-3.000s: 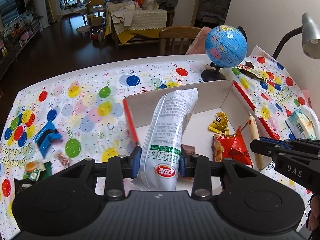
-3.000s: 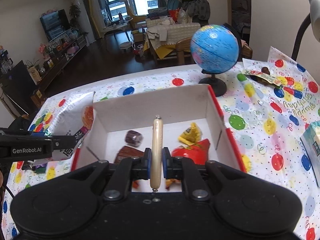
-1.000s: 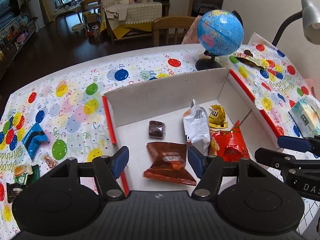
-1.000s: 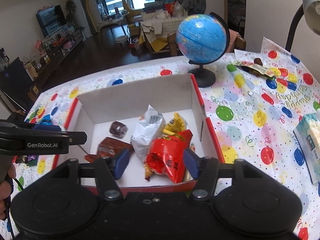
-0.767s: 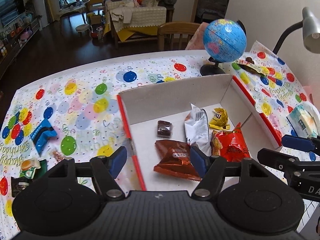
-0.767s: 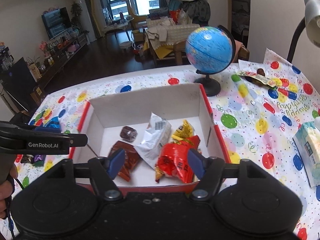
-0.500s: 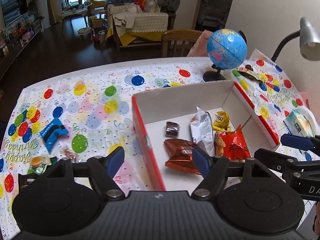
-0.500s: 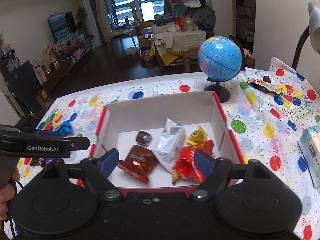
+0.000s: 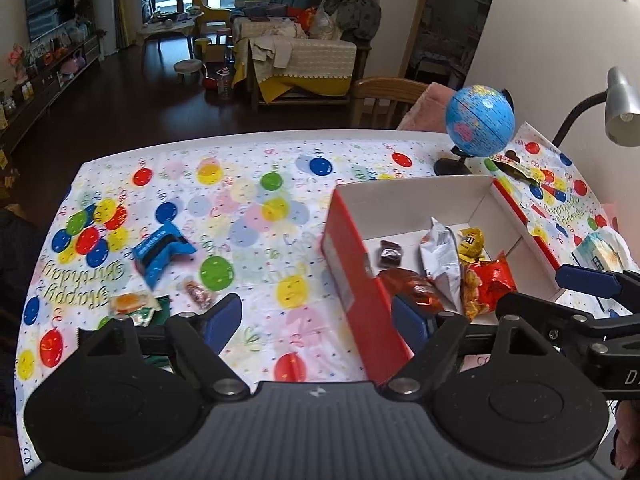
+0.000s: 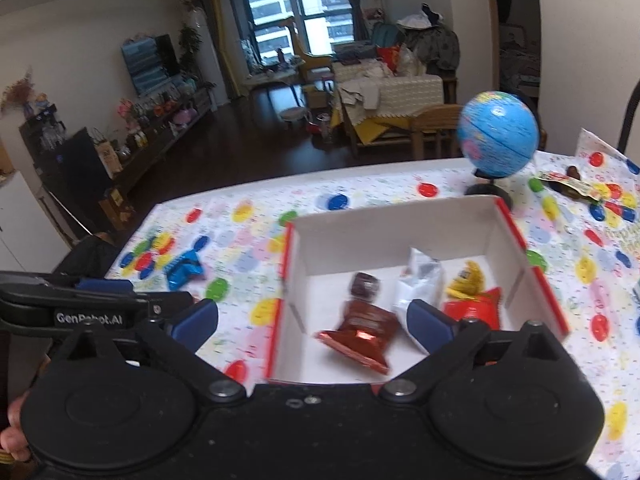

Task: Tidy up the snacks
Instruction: 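Withdraw both tools from the box toward the remaining snacks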

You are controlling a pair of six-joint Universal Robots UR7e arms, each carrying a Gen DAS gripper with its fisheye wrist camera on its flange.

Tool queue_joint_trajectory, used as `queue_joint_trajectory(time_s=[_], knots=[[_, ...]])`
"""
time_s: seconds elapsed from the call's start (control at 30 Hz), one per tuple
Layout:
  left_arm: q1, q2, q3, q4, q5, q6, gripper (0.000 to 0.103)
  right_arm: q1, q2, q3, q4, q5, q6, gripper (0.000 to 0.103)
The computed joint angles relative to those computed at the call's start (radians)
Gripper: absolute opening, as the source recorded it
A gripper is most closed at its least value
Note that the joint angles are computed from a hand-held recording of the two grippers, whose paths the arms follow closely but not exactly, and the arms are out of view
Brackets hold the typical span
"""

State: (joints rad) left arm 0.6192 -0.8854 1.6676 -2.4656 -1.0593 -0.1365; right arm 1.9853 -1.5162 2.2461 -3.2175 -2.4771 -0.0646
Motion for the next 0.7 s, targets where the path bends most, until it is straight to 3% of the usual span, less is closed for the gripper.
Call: queue_joint_trajectory(time_s=[0.7], knots=[[0.156, -0.125, 0.028, 0.047, 0.050, 0.062, 0.082, 0.046, 0.287, -0.127, -0.032, 0.000, 0.084, 0.102]])
